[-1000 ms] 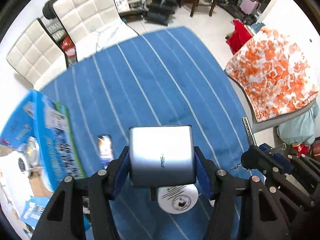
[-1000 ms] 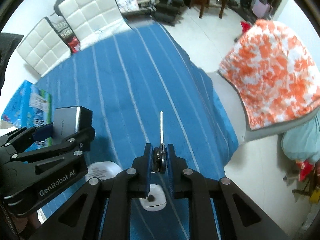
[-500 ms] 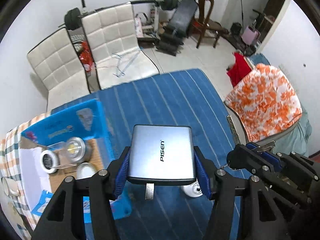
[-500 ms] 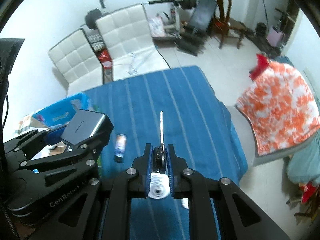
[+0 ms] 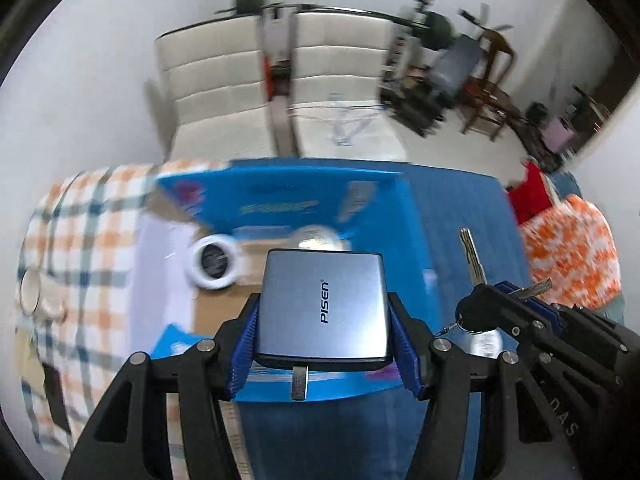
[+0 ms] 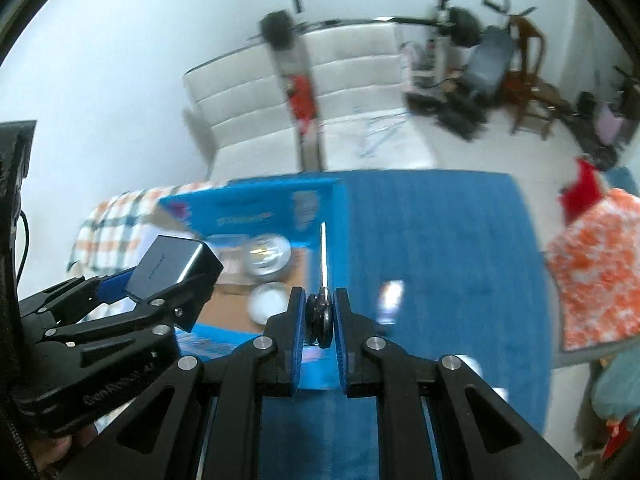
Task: Organize rigid objects
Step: 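Carry the charger and keys into the blue box with both tools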
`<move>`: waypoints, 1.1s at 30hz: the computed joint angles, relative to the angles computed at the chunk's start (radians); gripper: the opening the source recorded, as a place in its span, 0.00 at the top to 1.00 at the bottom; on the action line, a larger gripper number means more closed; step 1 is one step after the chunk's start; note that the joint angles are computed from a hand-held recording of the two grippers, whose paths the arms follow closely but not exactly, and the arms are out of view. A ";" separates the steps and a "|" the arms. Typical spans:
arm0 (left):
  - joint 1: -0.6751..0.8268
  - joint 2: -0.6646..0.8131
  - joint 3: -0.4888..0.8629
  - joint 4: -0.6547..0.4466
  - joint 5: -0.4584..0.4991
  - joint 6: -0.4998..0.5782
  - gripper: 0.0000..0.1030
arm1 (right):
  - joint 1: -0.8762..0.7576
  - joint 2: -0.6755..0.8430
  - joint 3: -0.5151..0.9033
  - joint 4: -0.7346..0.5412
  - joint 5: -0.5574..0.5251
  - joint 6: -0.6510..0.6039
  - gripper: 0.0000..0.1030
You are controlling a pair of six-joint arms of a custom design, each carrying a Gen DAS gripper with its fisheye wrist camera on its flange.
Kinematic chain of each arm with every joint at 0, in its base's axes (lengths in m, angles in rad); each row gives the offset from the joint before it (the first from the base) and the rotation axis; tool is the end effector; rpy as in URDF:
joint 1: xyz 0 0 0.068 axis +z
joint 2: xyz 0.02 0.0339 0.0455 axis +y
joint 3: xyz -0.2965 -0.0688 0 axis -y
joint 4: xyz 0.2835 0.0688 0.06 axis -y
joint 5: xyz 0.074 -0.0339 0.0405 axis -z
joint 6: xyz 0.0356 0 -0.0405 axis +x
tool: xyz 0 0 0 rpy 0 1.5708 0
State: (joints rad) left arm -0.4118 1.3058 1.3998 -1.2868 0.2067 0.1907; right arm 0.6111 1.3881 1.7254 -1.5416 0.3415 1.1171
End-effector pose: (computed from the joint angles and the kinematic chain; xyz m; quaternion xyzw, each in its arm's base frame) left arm 0.2345 -0.1104 0.3848 0.3084 0.9272 -0.1213 0.1746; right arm 0.2135 0.1350 0.4551 0.2725 0.9304 0.0281 0.2437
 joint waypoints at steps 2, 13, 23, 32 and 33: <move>0.097 0.025 -0.015 0.008 0.012 0.052 0.45 | 0.001 0.054 -0.010 0.075 -0.032 -0.029 0.86; 0.304 0.262 -0.095 0.124 -0.002 0.175 0.45 | -0.047 0.289 -0.150 0.462 -0.234 -0.096 0.86; 0.249 0.331 -0.167 0.200 -0.071 0.195 0.45 | -0.105 0.388 -0.293 0.621 -0.389 -0.103 0.85; 0.233 0.358 -0.233 0.223 -0.112 0.184 0.45 | -0.121 0.457 -0.308 0.576 -0.451 -0.137 0.85; 0.232 0.353 -0.246 0.231 -0.115 0.186 0.44 | -0.120 0.464 -0.303 0.567 -0.446 -0.140 0.85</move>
